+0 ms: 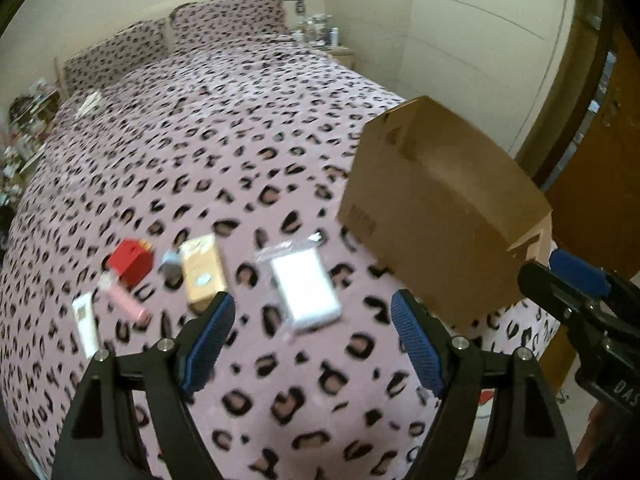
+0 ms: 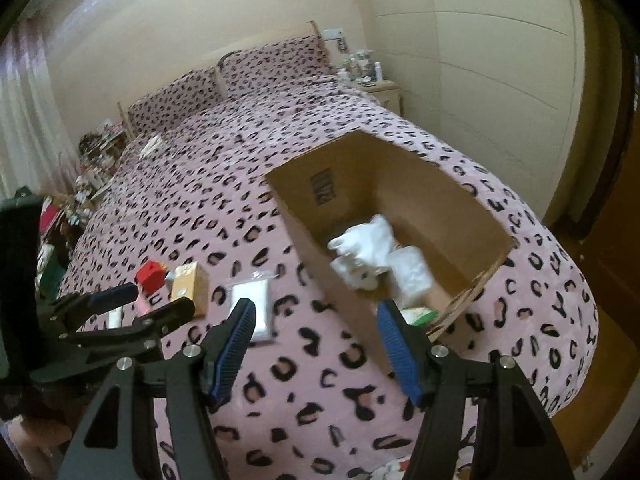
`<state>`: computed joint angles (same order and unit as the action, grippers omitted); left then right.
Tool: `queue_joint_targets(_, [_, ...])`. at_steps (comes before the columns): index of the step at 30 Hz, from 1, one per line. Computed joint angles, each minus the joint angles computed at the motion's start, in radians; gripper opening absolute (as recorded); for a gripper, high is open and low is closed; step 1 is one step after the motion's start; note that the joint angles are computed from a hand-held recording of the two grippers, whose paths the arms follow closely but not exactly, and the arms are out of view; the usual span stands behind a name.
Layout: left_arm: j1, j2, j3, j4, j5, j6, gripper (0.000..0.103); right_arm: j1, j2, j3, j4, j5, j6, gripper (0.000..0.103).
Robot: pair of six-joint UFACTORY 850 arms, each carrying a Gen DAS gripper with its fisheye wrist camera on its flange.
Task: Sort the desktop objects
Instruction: 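Withdraw both tools from the box back toward the remaining items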
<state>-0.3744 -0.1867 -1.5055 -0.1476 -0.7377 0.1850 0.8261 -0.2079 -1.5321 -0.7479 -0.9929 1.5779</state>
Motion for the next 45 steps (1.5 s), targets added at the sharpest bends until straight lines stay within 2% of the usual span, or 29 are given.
queue_joint_targets(6, [0.055,0.1,0.121,0.051,0.034,-0.058,0.082,0.026,-0.046,-0.031,0.028,0.037,-0.003,0.065])
queue_joint_targets(15, [0.131,0.185,0.202,0.084,0.035,-0.098,0.082,0.063,-0.106,-0.074,0.067,0.094,-0.015,0.065])
queue_joint_targets(20, [0.164,0.223,0.247,0.108,0.043,-0.103,0.082,0.081,-0.152,-0.125,0.094,0.096,-0.056,0.065])
queue_joint_targets(36, [0.273,0.278,0.313,0.078,0.034,-0.109,0.082,0.112,-0.269,-0.289,0.137,0.118,-0.143,0.065])
queue_joint_targets(45, [0.386,0.223,0.265,0.051,0.042,-0.119,0.082,0.097,-0.367,-0.411,0.165,0.127,-0.208,0.065])
